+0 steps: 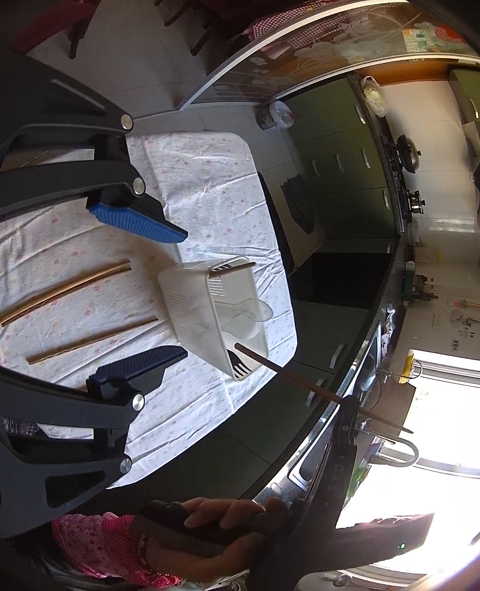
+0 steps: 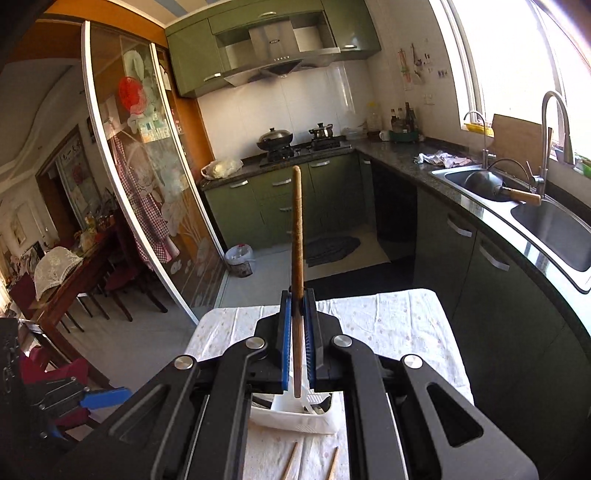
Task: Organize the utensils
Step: 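Drop chopstick into white basket with left gripper while right gripper carries chopstick toward basket, then open right gripper over white basket to drop its chopstick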
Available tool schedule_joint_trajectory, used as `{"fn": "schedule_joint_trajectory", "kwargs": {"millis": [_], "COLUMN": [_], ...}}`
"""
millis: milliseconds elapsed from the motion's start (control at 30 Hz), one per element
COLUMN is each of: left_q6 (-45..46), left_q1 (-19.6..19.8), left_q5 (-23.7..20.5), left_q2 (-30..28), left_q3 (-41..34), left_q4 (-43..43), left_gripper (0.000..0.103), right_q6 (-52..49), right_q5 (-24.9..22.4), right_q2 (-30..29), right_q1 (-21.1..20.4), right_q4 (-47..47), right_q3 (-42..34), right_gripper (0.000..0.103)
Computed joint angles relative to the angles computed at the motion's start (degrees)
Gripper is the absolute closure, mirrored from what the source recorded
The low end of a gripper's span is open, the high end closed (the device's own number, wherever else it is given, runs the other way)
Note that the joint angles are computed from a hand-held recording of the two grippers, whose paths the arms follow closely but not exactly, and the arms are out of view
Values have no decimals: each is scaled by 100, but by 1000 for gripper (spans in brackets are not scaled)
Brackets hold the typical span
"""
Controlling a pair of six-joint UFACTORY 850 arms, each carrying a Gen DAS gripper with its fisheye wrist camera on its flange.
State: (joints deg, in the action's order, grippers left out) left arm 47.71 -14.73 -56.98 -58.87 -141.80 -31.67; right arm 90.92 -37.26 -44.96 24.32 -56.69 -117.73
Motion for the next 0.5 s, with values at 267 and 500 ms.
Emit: {"fn": "schedule_joint_trajectory", "kwargs": {"millis": [267, 500], "left_q6": [-569, -877], "left_q1": [-7, -179], "left_q5": [-1061, -1182], "left_q2": [-621, -785], "left_q3": [-671, -359], "left_q4": [717, 1586], "left_gripper": [46, 47], "right_q6": [-904, 522], "right_q5": [120, 441], "right_q2": [-330, 653], "right_q1": [-106, 100], "right_q4": [872, -360], "right_q3": [-121, 1398], "right_gripper": [76, 74]}}
